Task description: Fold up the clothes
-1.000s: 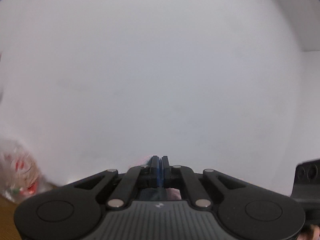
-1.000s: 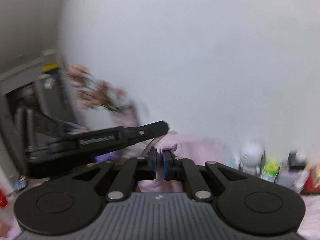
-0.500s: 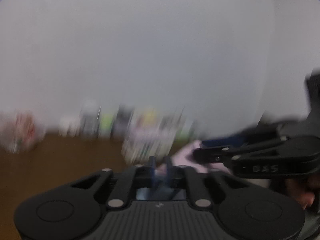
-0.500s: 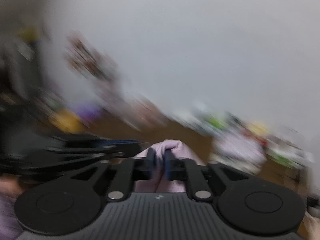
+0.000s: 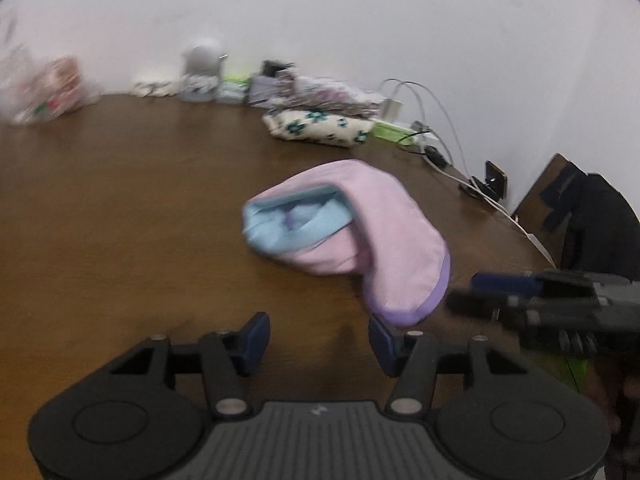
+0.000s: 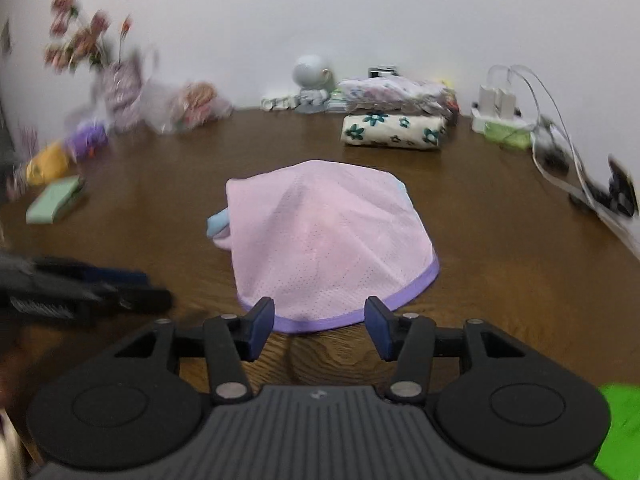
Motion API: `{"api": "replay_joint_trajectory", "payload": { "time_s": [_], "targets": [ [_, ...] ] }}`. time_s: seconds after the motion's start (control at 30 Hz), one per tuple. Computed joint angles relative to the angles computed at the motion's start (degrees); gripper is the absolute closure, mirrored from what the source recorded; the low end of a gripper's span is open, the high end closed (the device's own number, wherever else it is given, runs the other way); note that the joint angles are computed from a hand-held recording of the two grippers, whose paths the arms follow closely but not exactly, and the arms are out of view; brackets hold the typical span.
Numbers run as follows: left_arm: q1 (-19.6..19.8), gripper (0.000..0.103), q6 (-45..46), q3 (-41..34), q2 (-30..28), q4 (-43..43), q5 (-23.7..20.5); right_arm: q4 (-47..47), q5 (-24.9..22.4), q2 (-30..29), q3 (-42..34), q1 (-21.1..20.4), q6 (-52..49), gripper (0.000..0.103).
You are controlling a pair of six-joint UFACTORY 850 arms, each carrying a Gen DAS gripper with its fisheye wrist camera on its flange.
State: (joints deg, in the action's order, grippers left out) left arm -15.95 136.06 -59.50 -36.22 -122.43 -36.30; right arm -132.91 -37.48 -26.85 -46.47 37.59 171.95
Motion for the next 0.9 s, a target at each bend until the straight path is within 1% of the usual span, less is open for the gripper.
{"api": "replay_joint_trajectory", "payload": {
  "time_s": [0.03,0.07,0.1,0.13,0.17,0.2,0.23,0.27,0.3,0.33,0.37,0.4,0.43,0.47,0.5,0.63,0.67,0.8,0.9],
  "targets": [
    [-0.6,0.050,-1.9,-1.6,-1.2,0.8,0.2,-5.0,-0.8,-0.3,0.6,-0.4,4.5,0.049],
    [-1.1,0.050,-4.3,-3.2,-2.3,1.8,0.2,-8.9,-1.2,-0.3,1.1,-0.6,6.8,0.043],
    [-1.1,0.050,-7.4,-4.5,-3.0,3.8,-0.7,-10.7,-1.1,-0.8,0.5,-0.8,6.9,0.040],
    [-0.8,0.050,-10.4,-5.3,-3.6,6.1,-1.7,-10.3,-0.7,-1.6,-0.4,-0.8,4.8,0.038],
    [-0.6,0.050,-13.3,-6.1,-4.3,8.3,-2.7,-7.6,0.1,-2.7,-1.8,-0.9,0.6,0.038],
    [-0.8,0.050,-16.1,-7.3,-5.1,10.4,-3.2,-2.4,0.4,-3.6,-2.9,-0.5,-4.8,0.038],
    [-1.3,0.050,-18.2,-8.4,-5.9,12.1,-3.3,0.9,-0.3,-4.3,-3.4,-0.2,-7.7,0.038],
    [-1.8,0.050,-19.0,-9.1,-6.4,13.2,-3.3,2.3,-1.2,-4.2,-3.0,-0.1,-8.3,0.038],
    [-2.4,0.050,-18.6,-9.4,-6.7,13.3,-2.9,1.9,-1.6,-3.4,-1.8,-0.3,-6.5,0.038],
    [-3.2,0.054,-18.1,-9.7,-6.9,12.6,-1.8,1.2,-1.8,-2.9,-0.9,-0.6,-4.0,0.038],
    [-3.8,0.063,-18.0,-10.0,-7.1,12.1,-0.7,0.9,-1.9,-2.4,-0.2,-0.9,-2.0,0.038],
    [-4.0,0.094,-19.6,-10.3,-7.2,12.6,-0.3,2.2,-2.2,-2.1,0.2,-1.1,-2.1,0.037],
    [-3.8,0.099,-22.0,-10.5,-7.3,14.2,-1.5,4.5,-2.7,-2.0,0.4,-1.0,-3.5,0.037],
    [-3.4,0.100,-23.7,-10.4,-7.2,15.2,-2.9,6.5,-3.3,-2.0,0.5,-0.8,-5.2,0.036],
    [-2.7,0.101,-23.1,-9.4,-6.3,14.4,-5.1,8.1,-3.9,-2.0,0.7,-0.6,-6.7,0.036],
    [0.3,0.101,-22.7,-5.7,-2.7,12.1,-13.9,10.2,-6.5,-2.4,1.4,1.3,-12.5,0.026],
    [1.0,0.101,-22.4,-4.7,-1.7,11.3,-16.0,10.4,-7.2,-2.7,1.4,1.8,-13.7,0.025],
    [3.0,0.101,-24.5,-2.5,1.6,12.1,-20.7,9.3,-9.7,-4.3,-0.3,2.6,-15.9,0.025],
    [3.4,0.101,-23.3,-0.8,3.6,11.9,-21.8,7.8,-12.6,-6.0,-2.4,3.4,-18.4,0.024]
  ]
}}
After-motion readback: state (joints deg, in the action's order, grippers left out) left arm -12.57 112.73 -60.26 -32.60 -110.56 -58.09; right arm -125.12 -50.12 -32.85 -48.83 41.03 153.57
